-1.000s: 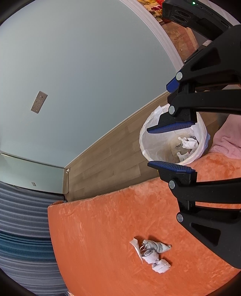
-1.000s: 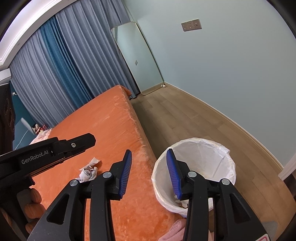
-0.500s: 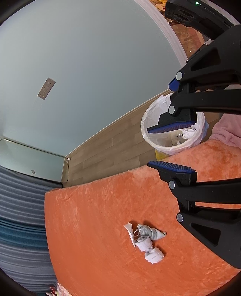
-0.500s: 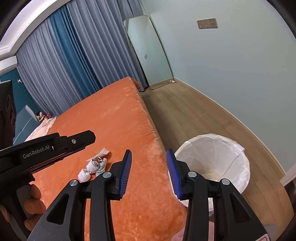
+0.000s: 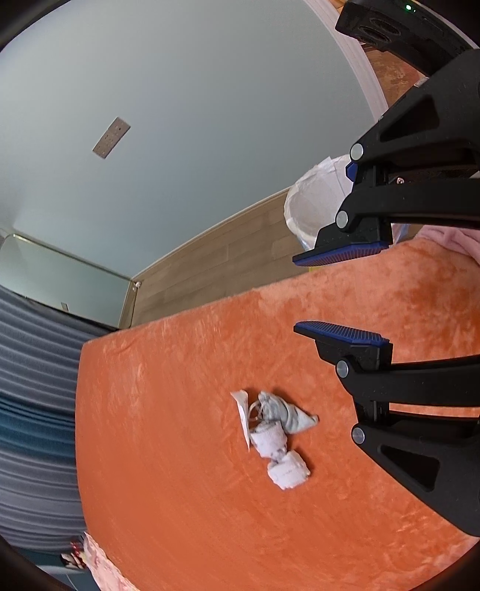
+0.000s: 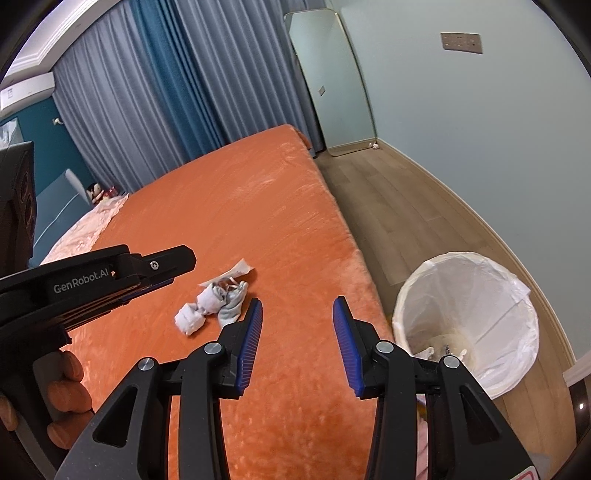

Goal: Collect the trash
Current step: 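Move both tools back over the rolled socks and grey pouch, then grasp the rolled white sock with the left tool while the right tool grasps the grey pouch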

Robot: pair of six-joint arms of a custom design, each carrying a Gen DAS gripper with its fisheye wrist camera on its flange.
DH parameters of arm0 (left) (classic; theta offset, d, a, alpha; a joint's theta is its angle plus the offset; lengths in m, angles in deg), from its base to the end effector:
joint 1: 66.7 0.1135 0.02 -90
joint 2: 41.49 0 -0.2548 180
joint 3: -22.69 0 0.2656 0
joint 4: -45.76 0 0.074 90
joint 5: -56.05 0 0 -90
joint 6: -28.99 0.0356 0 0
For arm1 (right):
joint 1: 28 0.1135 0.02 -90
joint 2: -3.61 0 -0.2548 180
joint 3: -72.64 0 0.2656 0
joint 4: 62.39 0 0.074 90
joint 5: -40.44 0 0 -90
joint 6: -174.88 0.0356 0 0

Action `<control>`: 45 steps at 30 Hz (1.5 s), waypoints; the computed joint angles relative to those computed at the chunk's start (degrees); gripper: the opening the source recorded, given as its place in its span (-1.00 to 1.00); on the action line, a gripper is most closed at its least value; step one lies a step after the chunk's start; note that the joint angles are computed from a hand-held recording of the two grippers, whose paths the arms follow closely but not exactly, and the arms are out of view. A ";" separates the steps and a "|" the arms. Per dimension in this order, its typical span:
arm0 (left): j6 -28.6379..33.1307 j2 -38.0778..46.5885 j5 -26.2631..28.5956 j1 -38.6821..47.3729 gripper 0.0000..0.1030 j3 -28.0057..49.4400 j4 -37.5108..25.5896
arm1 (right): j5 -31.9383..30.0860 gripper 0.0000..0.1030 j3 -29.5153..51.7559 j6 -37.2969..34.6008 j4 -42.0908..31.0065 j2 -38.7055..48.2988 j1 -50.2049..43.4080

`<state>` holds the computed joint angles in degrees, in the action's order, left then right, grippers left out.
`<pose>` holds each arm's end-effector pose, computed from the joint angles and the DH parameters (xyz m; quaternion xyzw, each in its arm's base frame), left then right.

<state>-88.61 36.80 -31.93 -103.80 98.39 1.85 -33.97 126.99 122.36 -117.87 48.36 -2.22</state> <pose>0.2457 -0.1874 0.2715 0.0834 0.9249 -0.2121 0.3042 0.1629 0.0681 0.2594 0.1443 0.9083 0.0881 0.3828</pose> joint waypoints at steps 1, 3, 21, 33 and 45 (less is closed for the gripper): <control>0.25 -0.39 0.41 0.91 -0.43 -0.79 0.17 | 0.46 -0.23 0.18 0.56 0.71 1.33 1.28; 0.99 -1.36 1.41 3.45 -0.43 -2.75 0.47 | 1.01 -0.23 0.57 1.40 1.96 3.69 3.20; 10.10 -1.98 6.17 24.39 -0.14 -16.21 4.41 | -0.35 -0.23 4.25 5.09 13.56 24.96 11.96; 12.83 9.04 7.49 32.20 0.22 -15.24 9.86 | -5.13 -0.23 9.52 3.17 21.96 41.21 9.92; 11.49 27.38 8.00 32.00 0.37 -2.64 12.23 | -10.12 -0.23 19.79 0.05 28.51 60.24 4.21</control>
